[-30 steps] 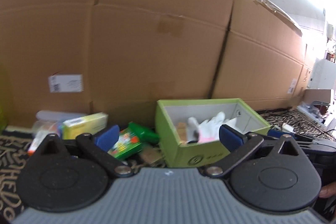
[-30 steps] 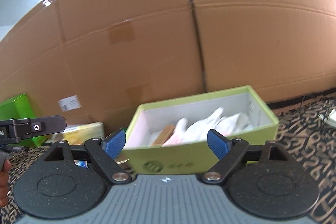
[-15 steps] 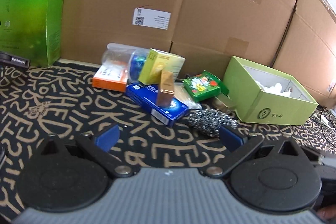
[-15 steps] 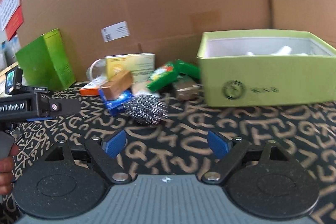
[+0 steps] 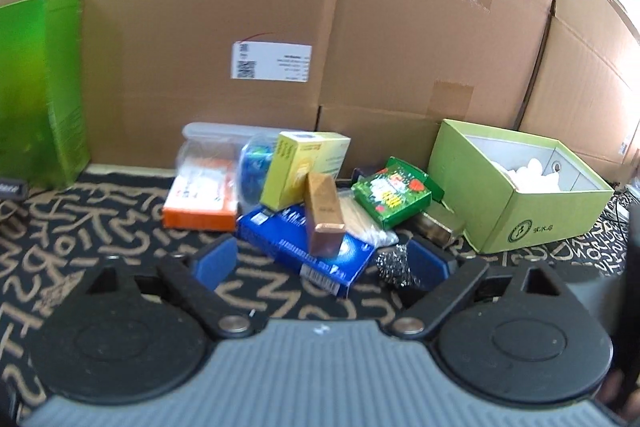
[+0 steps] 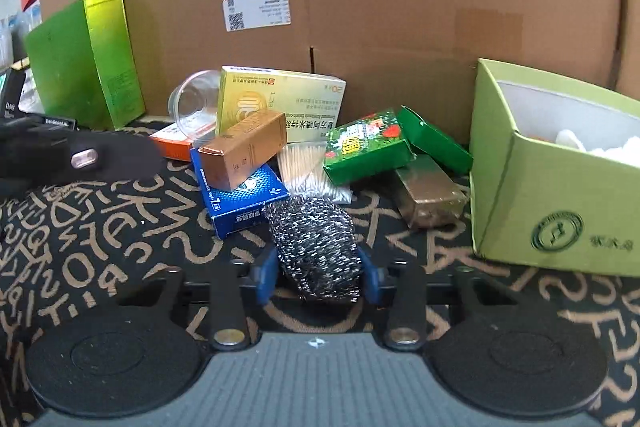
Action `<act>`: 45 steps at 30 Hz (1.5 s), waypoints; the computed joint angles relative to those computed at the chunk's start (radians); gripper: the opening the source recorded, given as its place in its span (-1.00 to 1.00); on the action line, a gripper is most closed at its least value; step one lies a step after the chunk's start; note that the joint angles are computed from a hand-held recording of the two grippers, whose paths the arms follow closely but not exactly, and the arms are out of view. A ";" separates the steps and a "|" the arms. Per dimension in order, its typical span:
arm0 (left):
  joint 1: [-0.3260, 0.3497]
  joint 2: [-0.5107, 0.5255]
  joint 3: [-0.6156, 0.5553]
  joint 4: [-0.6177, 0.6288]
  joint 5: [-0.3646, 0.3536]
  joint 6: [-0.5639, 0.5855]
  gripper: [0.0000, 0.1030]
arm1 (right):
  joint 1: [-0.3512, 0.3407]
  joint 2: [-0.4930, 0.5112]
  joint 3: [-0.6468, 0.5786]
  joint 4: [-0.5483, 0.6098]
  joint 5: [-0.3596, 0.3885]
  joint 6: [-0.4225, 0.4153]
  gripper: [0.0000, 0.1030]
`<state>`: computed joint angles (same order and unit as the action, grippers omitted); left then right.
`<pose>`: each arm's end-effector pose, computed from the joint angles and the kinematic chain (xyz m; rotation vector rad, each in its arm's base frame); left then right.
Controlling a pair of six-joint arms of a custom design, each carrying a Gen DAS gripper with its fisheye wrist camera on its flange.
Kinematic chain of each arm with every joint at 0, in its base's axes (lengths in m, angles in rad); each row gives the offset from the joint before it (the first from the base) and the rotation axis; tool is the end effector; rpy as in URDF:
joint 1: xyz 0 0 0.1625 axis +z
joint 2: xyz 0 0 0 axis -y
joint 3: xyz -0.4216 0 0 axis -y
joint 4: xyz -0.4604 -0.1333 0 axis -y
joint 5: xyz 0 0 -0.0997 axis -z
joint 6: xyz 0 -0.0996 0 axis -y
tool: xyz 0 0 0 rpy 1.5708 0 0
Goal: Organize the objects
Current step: 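Grasp the steel wool with the right tool while the left grasps a copper box, then carry steel wool and copper box into the shoebox and open both tools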
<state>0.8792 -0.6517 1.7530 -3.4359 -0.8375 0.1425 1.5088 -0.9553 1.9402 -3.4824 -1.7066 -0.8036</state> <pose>-0.2712 -0.6410 0.0232 0.6307 2.3330 -1.1720 0.0801 -0.6430 0.1436 0.8069 -2.3042 1.0371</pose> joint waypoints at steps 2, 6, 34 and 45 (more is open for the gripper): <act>0.011 0.024 -0.049 0.031 -0.008 0.009 0.58 | -0.002 -0.017 0.021 -0.008 -0.004 0.014 -0.22; 0.036 0.078 -0.148 0.108 -0.007 -0.001 0.16 | -0.001 -0.057 0.075 -0.028 -0.037 0.043 -0.22; -0.042 -0.108 0.171 0.212 -0.074 -0.086 -0.22 | -0.061 -0.270 0.314 -0.006 0.046 0.054 0.11; -0.033 -0.084 0.141 0.247 -0.063 -0.087 -0.28 | -0.053 -0.245 0.293 -0.027 0.029 0.028 0.10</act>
<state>0.8461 -0.7352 1.8940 -3.1887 -0.9004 0.0557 1.4562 -1.2007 2.2329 -3.5095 -1.6773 -0.7760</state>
